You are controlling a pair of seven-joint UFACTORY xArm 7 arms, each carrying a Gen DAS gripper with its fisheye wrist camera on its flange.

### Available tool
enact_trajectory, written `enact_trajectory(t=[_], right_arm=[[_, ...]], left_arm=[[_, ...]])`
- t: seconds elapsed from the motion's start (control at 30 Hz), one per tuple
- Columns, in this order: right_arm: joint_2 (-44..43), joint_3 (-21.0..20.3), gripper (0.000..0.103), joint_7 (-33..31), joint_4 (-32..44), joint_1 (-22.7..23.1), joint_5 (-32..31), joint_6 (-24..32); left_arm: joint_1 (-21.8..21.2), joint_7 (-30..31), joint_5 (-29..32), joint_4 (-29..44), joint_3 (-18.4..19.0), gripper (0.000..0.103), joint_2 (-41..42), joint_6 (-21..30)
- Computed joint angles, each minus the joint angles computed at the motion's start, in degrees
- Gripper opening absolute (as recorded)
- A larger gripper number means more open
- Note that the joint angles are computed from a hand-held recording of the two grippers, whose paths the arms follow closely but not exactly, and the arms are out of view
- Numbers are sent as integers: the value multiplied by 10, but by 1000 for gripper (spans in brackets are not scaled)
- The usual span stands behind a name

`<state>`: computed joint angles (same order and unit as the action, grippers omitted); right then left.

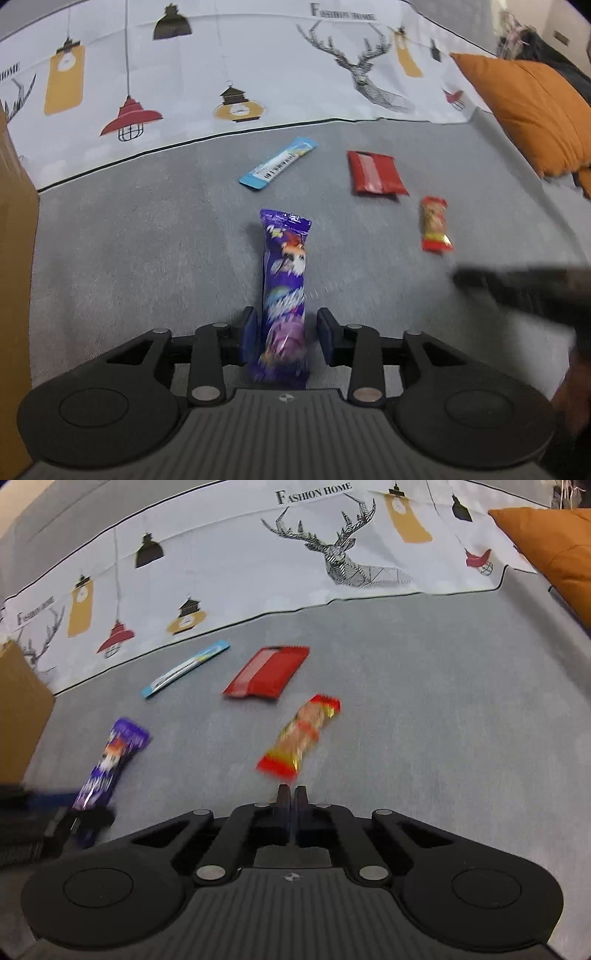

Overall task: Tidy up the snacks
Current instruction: 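Grasp the purple candy bar with the left tool while the right tool grasps the red-wrapped stick, then carry the purple candy bar and red-wrapped stick over the box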

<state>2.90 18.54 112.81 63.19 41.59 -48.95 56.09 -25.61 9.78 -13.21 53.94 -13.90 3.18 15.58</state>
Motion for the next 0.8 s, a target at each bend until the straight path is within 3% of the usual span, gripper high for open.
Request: enact_trajectory(t=[0.13,0.2,0.27,0.3,0.37,0.43,0.47,0.53,0.6,0.8], right_arm=[[-1,0,6,39,8,7,-38,19],[2,-5,14,53,14,1,-69,29],[15,-14,47,39,29,-9,-66,31],[27,-20,54,27,38,-15,-54,27],[53,-24,56,-6,59,-27,-22,22],[84,-34,51,-45,96,-8,-27,60],[90,-38,37,-52,102,0,-33,65],[86,-41,23,-48,97,13,-40,53],[73,-40,22,-49,82,20,-38,38],[67,-9,22,15,87,67,-23,61]], left_arm=[[-6,-48,51,28,8,43,26,0],[-10,-75,77,34,11,43,33,-4],[-12,-104,98,39,15,43,36,3],[-11,-118,97,45,15,42,37,11],[-13,-158,114,56,21,28,39,31],[-14,-181,142,64,25,19,40,46],[-10,-174,141,65,22,17,39,48],[-2,-144,126,58,14,15,33,50],[-3,-130,134,42,12,15,20,46],[-14,-185,189,-12,9,17,-35,60]])
